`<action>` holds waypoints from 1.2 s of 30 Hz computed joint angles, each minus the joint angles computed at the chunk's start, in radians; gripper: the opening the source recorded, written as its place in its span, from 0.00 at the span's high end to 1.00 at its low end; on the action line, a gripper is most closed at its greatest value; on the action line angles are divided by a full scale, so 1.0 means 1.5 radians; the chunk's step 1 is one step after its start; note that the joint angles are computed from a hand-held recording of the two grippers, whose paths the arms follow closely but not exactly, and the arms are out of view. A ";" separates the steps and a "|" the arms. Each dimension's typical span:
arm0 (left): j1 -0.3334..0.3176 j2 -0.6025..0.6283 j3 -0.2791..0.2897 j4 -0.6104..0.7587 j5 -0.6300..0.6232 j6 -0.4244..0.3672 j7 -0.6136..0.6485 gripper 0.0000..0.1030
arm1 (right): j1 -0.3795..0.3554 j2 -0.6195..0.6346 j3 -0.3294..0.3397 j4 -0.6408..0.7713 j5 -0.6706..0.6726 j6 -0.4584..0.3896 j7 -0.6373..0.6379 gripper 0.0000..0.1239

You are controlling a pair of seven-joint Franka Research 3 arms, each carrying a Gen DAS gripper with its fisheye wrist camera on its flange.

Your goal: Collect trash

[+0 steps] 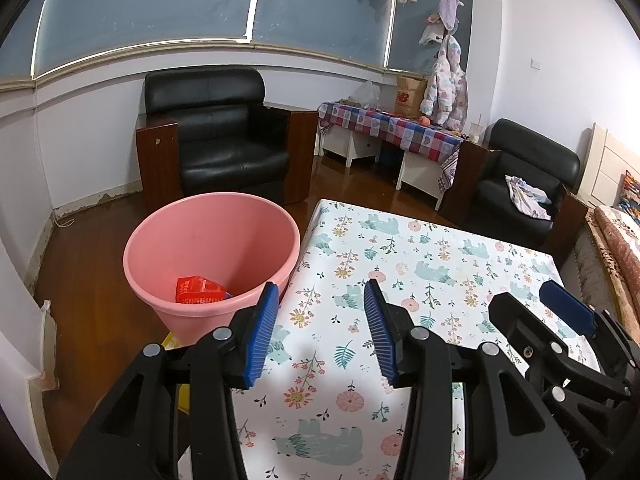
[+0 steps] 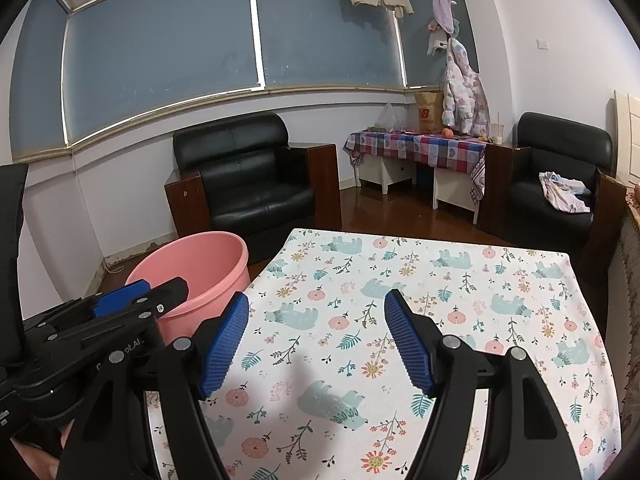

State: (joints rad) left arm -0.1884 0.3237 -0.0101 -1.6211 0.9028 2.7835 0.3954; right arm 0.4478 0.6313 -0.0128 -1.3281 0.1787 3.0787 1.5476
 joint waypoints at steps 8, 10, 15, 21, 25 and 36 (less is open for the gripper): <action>0.000 0.003 0.000 0.002 -0.008 -0.003 0.008 0.56 | -0.011 0.008 0.013 0.012 0.005 -0.010 -0.012 0.44; -0.001 0.004 0.000 0.003 -0.008 -0.004 0.008 0.56 | -0.013 0.009 0.016 0.013 0.007 -0.011 -0.016 0.44; 0.001 0.005 -0.001 0.004 -0.014 -0.007 0.016 0.56 | -0.017 0.012 0.021 0.017 0.011 -0.015 -0.022 0.44; 0.002 0.009 -0.005 0.007 -0.029 -0.016 0.031 0.56 | -0.022 0.016 0.025 0.024 0.016 -0.022 -0.026 0.44; -0.005 0.017 -0.003 0.020 -0.032 -0.029 0.032 0.56 | -0.025 0.017 0.027 0.024 0.019 -0.025 -0.028 0.44; -0.009 0.039 -0.012 0.056 -0.072 -0.071 0.067 0.56 | -0.036 0.021 0.033 0.031 0.026 -0.037 -0.030 0.44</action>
State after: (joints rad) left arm -0.2020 0.3824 -0.0287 -1.5377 0.7951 2.6769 0.4965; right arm 0.3933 0.6632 0.0361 -1.2815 0.2177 3.0225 1.5031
